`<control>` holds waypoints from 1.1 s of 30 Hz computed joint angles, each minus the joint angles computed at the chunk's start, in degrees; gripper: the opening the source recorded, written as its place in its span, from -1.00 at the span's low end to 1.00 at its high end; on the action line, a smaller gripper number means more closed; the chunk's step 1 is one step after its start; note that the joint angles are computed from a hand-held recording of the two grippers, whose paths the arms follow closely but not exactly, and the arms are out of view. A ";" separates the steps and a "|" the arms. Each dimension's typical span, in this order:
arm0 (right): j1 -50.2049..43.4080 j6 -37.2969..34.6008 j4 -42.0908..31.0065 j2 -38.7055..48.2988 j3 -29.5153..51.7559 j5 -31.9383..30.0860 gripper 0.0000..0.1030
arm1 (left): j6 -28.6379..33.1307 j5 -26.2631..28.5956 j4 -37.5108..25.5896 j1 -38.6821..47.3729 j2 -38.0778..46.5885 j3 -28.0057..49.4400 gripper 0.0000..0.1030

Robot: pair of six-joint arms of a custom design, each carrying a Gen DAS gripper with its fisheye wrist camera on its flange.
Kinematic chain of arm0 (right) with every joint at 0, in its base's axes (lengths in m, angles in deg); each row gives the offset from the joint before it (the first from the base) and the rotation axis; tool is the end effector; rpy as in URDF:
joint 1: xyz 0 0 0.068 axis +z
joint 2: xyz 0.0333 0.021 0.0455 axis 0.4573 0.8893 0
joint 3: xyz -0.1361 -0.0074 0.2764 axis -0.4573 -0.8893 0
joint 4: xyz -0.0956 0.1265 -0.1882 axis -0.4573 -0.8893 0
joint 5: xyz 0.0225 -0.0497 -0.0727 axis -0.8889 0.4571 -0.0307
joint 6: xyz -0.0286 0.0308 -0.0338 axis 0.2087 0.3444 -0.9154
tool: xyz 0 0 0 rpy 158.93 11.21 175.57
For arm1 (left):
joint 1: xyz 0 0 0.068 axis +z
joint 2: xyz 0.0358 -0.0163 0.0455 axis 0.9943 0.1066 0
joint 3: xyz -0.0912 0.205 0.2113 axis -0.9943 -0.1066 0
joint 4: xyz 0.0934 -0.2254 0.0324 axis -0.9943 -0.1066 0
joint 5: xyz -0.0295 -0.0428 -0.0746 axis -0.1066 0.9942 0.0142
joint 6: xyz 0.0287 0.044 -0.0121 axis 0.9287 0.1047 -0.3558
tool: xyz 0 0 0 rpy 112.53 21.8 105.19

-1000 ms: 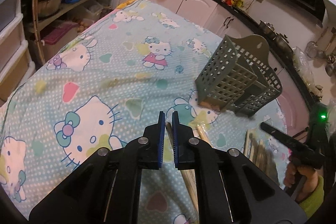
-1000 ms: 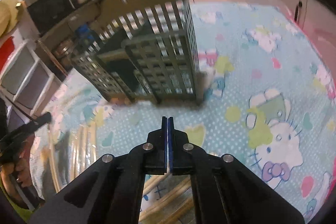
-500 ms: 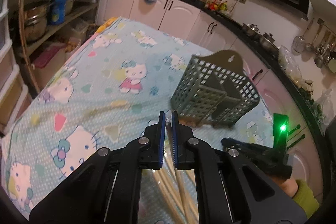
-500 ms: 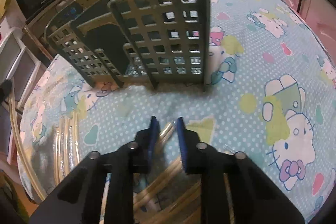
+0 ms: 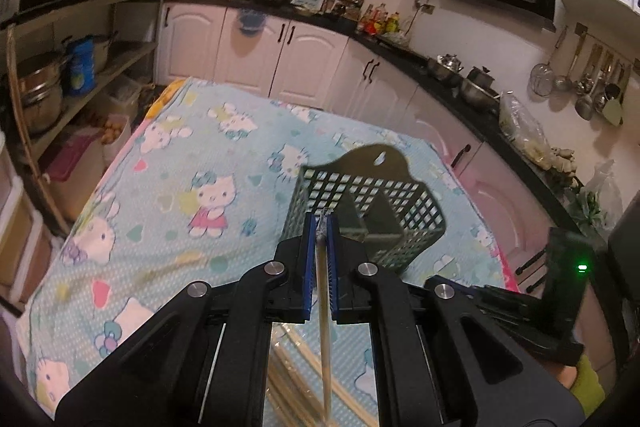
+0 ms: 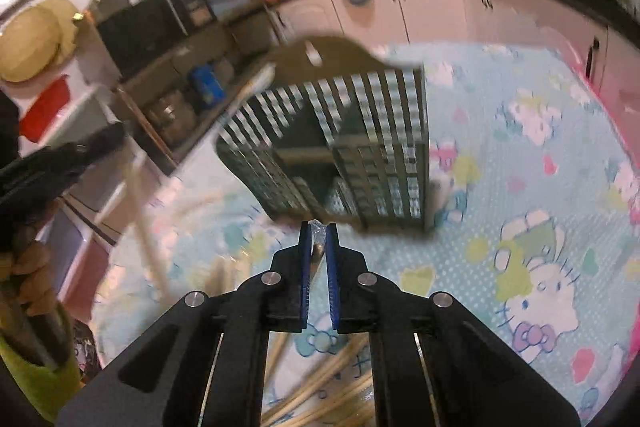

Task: Organize utensils
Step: 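Lift the left tool's chopsticks over the green caddy while the right tool carries its pair there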

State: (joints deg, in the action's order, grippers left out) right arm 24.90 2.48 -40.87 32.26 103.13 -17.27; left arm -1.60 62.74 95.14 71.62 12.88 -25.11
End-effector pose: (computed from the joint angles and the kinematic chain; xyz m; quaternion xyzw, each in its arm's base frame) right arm 0.2528 0.0131 0.1276 -0.2486 0.8714 0.2749 0.3215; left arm 0.1517 -0.0289 0.1879 -0.1306 0.8708 -0.1074 0.4616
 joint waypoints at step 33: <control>-1.90 23.16 16.58 -8.76 18.43 -1.77 -0.88 | 8.60 -4.36 -1.85 -0.26 7.32 23.83 -0.97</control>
